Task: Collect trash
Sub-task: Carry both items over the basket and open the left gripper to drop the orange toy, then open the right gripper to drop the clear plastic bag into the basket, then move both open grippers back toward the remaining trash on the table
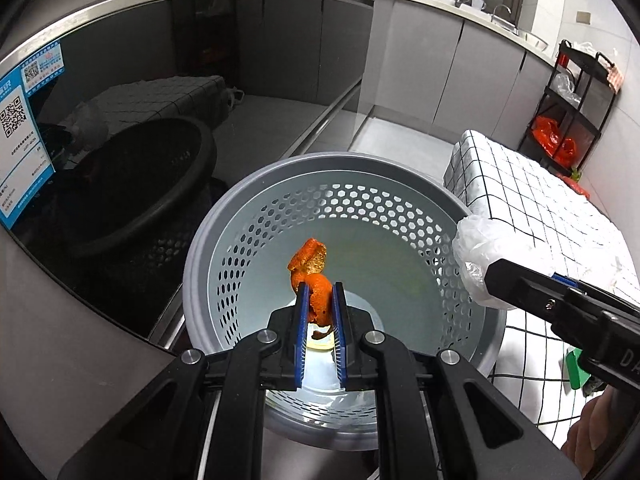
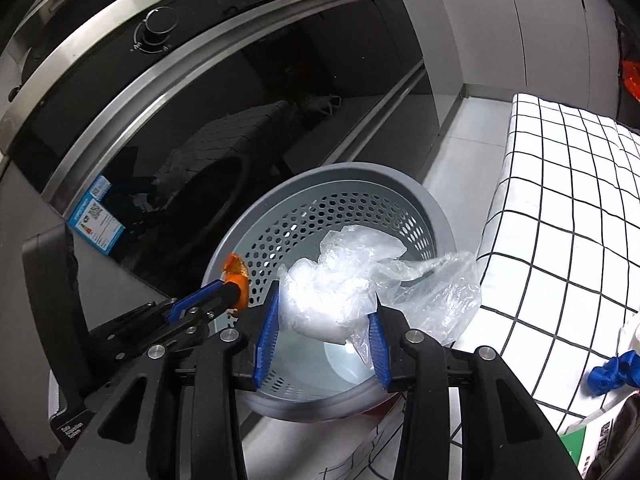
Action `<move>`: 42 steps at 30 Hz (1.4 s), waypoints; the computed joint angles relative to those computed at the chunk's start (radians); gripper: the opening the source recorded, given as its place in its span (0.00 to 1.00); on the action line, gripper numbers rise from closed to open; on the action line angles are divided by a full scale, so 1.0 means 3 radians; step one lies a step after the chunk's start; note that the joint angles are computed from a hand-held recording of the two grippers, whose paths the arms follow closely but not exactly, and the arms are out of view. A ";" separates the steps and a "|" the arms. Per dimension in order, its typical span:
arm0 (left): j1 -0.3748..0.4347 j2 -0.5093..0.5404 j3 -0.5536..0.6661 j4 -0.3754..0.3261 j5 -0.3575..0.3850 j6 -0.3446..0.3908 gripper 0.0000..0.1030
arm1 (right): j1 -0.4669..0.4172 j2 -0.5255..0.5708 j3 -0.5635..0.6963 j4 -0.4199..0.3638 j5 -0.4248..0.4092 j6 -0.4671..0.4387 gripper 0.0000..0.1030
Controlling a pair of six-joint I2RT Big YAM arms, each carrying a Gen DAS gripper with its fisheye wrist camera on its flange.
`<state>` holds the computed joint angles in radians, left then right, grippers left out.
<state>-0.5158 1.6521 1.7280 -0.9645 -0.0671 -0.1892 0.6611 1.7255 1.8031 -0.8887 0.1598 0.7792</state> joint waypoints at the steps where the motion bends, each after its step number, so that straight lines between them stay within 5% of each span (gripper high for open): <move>1: 0.0003 0.0003 0.0004 0.0000 -0.0001 0.0004 0.12 | -0.0001 0.0006 0.0007 -0.0006 0.0004 -0.0005 0.38; 7: 0.0032 0.0035 0.0054 -0.0058 0.0043 -0.0029 0.15 | -0.0003 0.0002 -0.0003 0.0023 0.0035 -0.0004 0.40; 10: 0.0042 0.0024 0.0046 -0.0073 0.0031 -0.0047 0.15 | -0.0003 -0.0032 -0.0047 0.0062 0.0038 0.0000 0.49; 16: 0.0050 -0.0015 0.0012 -0.0046 0.0015 -0.0074 0.45 | -0.0002 -0.0067 -0.0064 0.0082 0.0077 0.0013 0.62; 42: 0.0025 -0.0171 -0.0088 -0.0018 0.0015 -0.0063 0.48 | 0.0125 -0.0205 -0.0163 0.0021 0.0298 0.0070 0.62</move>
